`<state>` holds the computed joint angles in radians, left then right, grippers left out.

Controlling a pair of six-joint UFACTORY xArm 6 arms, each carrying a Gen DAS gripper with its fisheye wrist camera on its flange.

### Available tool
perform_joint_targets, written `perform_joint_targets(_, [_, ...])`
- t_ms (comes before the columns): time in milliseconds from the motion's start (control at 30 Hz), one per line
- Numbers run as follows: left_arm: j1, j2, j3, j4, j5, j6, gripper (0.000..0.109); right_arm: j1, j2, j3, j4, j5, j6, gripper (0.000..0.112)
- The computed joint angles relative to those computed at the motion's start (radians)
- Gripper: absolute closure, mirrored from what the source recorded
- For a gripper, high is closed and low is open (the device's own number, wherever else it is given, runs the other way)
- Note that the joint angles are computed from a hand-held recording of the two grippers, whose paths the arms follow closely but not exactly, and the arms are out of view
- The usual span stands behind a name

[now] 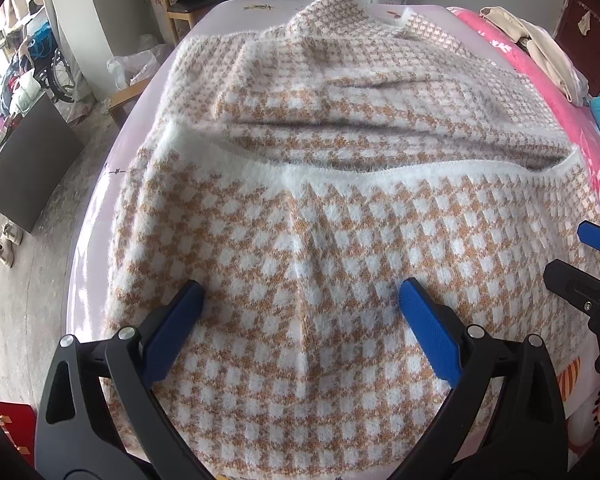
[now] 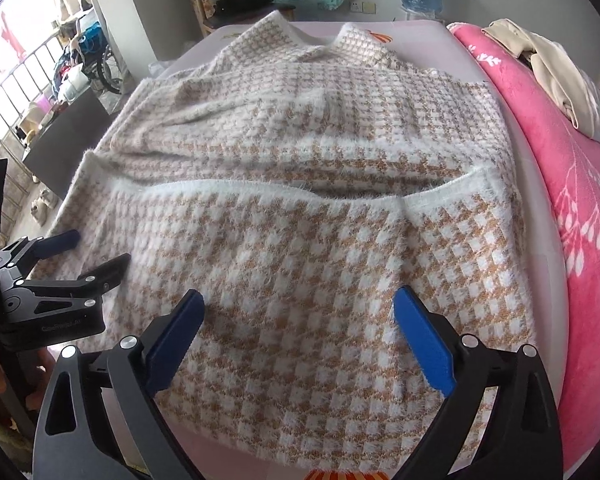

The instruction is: Fold large clothes

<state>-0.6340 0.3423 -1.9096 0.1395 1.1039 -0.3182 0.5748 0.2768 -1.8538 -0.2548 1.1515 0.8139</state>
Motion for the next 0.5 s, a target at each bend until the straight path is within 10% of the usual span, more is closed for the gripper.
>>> perform_joint_targets(500, [0.000,0.013,-0.027,-0.006,0.033,0.002,0.013,-0.011,0.001,0.020,0.020,-0.018,0.031,0.016])
